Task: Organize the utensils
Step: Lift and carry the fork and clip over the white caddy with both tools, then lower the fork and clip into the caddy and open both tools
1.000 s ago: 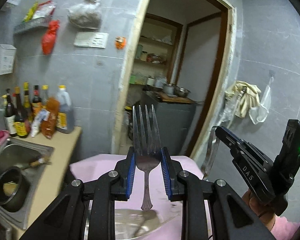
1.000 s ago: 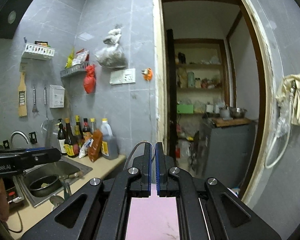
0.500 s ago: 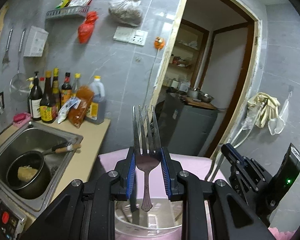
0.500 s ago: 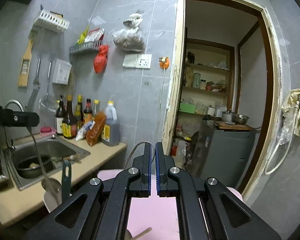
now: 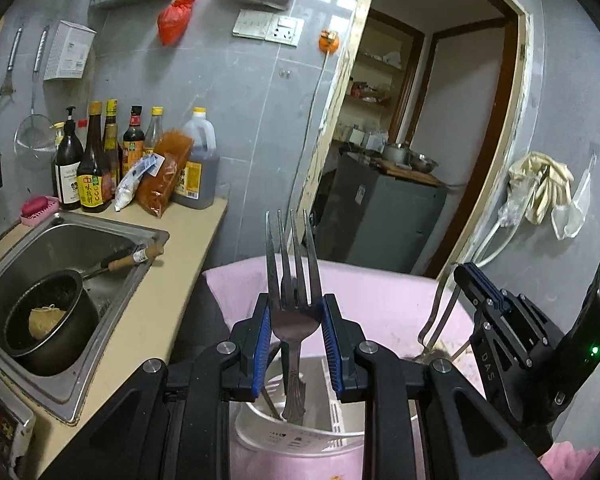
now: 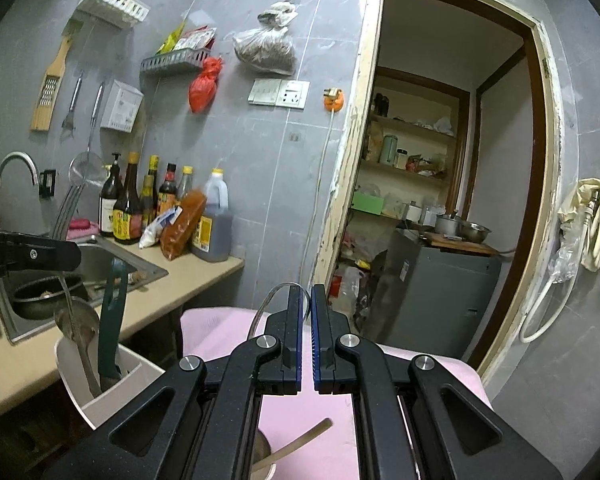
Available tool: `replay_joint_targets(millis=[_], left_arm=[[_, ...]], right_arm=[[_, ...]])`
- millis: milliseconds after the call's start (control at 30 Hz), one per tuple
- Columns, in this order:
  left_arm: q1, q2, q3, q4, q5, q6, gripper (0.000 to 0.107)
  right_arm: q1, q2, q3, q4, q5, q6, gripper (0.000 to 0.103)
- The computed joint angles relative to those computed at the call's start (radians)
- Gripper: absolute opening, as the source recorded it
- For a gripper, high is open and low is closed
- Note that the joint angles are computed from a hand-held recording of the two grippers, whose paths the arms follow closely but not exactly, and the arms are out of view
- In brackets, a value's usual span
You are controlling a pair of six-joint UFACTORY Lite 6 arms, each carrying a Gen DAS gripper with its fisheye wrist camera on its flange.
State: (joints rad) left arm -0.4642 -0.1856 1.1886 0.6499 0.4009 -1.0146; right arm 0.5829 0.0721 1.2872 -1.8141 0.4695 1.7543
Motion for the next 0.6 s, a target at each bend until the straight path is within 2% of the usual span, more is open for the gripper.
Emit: replay_joint_targets(millis=[267, 533, 600], left_arm=[[-0.037, 0.023, -0.043, 0.036, 0.001, -0.014, 0.023], [-0.064, 0.047, -0.028, -0.042, 0.028, 0.048, 0.023], [-0.066, 0.035, -0.032, -0.048, 0.023, 0.046, 0.023]], right_arm=[[0.021, -0.003, -0.046, -0.006, -0.014, 0.017, 0.004], [0.013, -0.033, -0.078, 0.085, -0.092, -0.057, 0.006], [0.007, -0.056, -0.099, 0.082, -0.112, -0.048, 0.013]])
